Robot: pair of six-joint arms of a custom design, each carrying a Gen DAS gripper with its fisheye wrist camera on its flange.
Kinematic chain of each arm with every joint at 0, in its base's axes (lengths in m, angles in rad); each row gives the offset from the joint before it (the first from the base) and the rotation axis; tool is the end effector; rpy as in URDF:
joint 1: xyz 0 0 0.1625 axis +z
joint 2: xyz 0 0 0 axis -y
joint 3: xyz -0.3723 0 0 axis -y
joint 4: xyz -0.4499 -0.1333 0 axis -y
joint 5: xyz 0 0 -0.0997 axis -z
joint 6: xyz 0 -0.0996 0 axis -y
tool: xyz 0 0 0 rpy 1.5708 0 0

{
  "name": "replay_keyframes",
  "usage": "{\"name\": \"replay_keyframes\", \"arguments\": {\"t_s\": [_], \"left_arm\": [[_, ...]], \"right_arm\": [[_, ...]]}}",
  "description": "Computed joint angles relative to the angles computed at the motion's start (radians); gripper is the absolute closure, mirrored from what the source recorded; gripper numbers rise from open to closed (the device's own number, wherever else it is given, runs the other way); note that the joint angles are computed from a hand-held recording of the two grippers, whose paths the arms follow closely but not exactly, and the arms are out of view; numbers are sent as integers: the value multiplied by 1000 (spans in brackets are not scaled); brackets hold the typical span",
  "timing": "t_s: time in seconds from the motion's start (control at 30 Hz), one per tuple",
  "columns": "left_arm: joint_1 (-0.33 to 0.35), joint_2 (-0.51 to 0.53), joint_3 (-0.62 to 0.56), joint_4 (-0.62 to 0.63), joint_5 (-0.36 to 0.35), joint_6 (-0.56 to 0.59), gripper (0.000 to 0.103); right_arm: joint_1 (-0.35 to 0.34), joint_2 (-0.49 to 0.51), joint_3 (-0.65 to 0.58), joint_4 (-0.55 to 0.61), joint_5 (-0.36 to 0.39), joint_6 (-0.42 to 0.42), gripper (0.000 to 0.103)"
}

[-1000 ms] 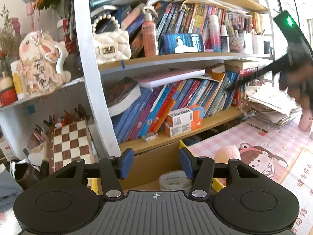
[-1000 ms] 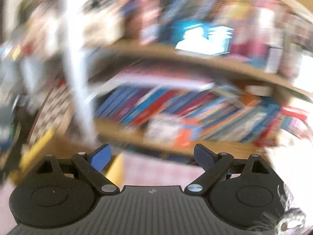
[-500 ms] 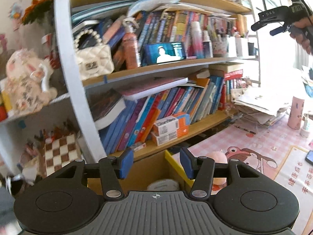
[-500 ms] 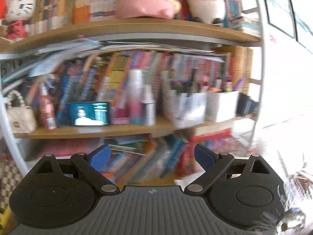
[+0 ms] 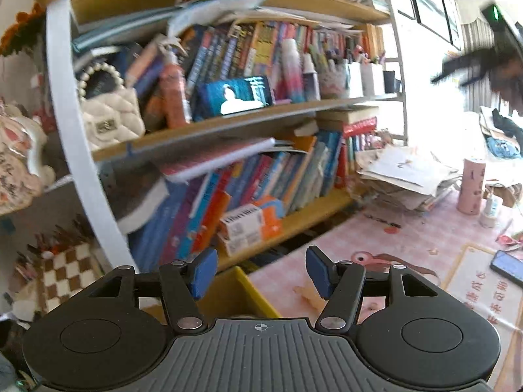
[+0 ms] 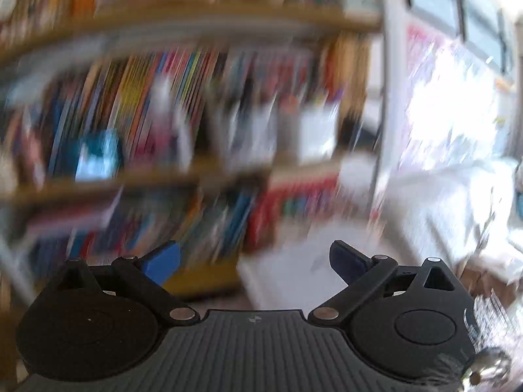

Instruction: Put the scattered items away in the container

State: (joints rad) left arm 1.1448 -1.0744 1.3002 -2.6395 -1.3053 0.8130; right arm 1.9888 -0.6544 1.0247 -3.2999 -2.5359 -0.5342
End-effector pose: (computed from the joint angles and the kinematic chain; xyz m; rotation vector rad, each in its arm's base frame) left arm -0.1663 -0.7524 0.3996 1.3473 2.1504 -1.0494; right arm 0.3682 -0.7022 0.3118 0.1439 -1.8939 1.3572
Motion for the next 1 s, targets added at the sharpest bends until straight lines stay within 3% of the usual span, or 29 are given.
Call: {"name": "replay_keyframes", "arguments": {"t_s": [0.07, 0.17, 0.33, 0.57, 1.0], "left_arm": [[-3, 1, 8, 7, -11, -12, 42], [-10, 0, 26, 12, -18, -13, 42], [-16, 3, 50, 21, 9, -11, 42], [-24, 11, 74, 30, 33, -78, 42], [-57, 50, 116, 16, 104, -160, 42]], "right_arm": [[-18, -32, 115, 68, 17, 101, 4], [-31, -38, 217, 124, 49, 188, 4], [-41, -20, 292, 152, 98, 252, 4], [-43, 14, 281, 159, 120, 204, 4], [-89, -17, 292, 254, 245, 202, 4]]}}
